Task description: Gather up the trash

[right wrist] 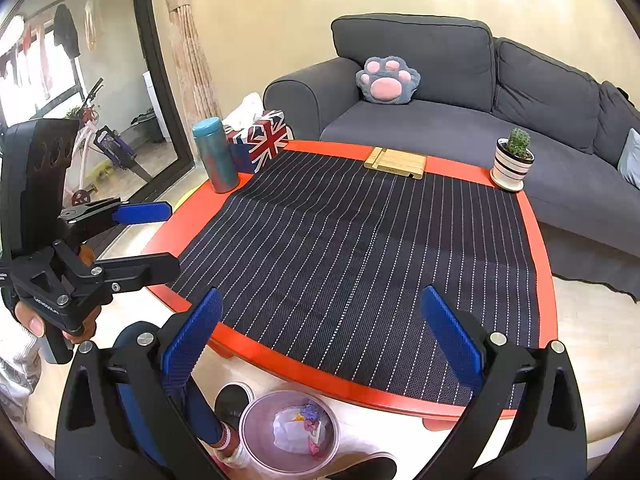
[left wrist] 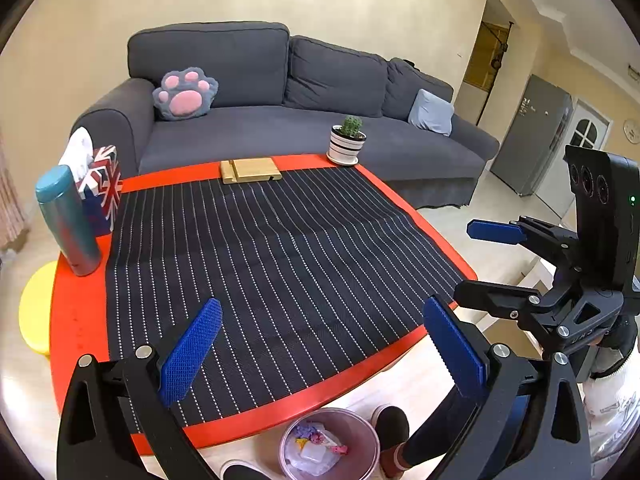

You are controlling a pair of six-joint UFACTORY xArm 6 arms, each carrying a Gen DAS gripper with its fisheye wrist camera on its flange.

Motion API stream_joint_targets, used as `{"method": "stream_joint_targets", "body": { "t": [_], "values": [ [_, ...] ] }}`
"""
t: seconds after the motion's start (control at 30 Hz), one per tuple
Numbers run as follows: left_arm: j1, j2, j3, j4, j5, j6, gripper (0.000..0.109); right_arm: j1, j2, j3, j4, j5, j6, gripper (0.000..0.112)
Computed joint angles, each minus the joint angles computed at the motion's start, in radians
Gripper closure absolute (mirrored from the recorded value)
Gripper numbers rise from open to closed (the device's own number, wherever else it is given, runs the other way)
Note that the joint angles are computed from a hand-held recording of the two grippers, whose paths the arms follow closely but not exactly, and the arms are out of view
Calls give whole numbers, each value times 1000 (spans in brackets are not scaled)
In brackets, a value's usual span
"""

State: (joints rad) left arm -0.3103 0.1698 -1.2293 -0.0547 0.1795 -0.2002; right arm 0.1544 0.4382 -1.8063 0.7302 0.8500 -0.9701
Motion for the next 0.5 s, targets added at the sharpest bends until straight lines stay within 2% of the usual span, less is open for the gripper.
{"method": "stream_joint_targets", "body": {
  "t": [0.5],
  "values": [
    [-4,2,1,-23,-1,21,12,-2,3,1,-6,2,-1,14]
  ]
}}
